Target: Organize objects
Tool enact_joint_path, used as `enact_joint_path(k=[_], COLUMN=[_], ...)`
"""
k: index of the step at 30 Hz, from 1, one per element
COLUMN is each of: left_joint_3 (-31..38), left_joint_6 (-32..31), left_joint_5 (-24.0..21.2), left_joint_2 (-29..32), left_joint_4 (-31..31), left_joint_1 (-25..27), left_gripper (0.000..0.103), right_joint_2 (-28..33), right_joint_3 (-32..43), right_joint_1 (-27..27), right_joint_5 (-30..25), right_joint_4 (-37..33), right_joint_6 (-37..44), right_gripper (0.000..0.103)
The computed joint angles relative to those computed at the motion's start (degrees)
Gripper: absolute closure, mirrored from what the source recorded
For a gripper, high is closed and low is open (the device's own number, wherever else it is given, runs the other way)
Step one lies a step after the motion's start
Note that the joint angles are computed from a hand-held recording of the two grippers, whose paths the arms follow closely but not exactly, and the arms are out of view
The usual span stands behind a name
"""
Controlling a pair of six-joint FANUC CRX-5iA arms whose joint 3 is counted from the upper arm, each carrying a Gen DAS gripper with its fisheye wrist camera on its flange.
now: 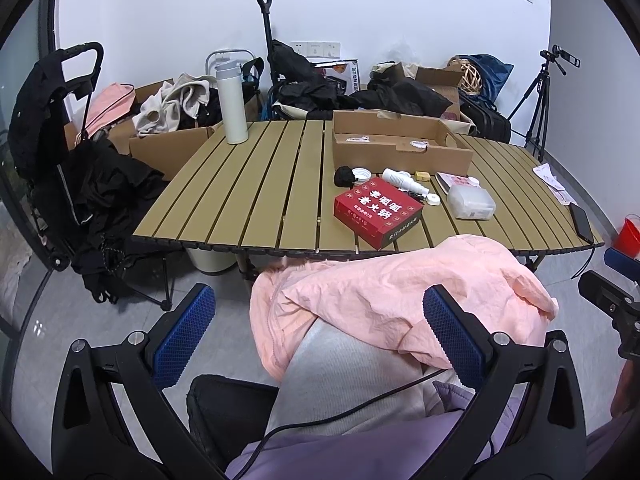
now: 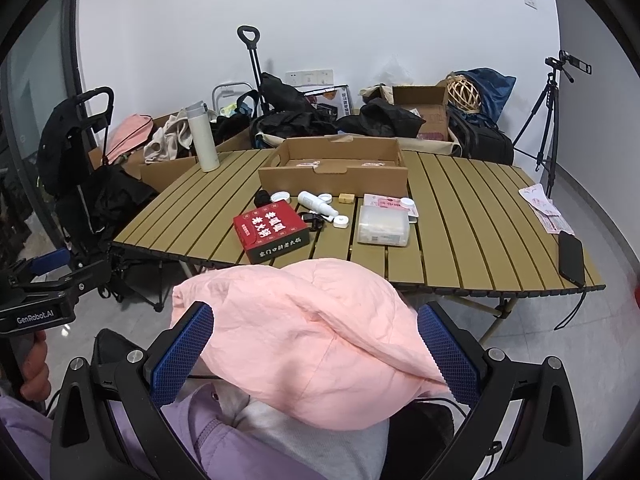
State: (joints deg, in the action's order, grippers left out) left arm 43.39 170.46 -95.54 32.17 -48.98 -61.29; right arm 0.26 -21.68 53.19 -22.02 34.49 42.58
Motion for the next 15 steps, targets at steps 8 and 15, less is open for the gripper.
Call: enact_joint_path(k=[8, 15], left_joint_3=[0.13, 0.03], left_joint_6=[-0.04, -0.03], left_joint_5=[-0.12, -0.07], left_joint_2=[0.07, 0.06], left_joint_4=[0.01, 0.0], left_joint_1=[0.01, 0.02], left_gripper=[0.0, 0.0], right_joint_2=[-0.01, -0.07], right_joint_3=[0.25, -0.3], right_joint_1=[-0.04, -0.11], right_joint_5=[-0.04, 0.42], right_joint_4=[-1.38, -0.28], right_joint_6=[0.64, 0.24], right_gripper=[0.0, 0.0])
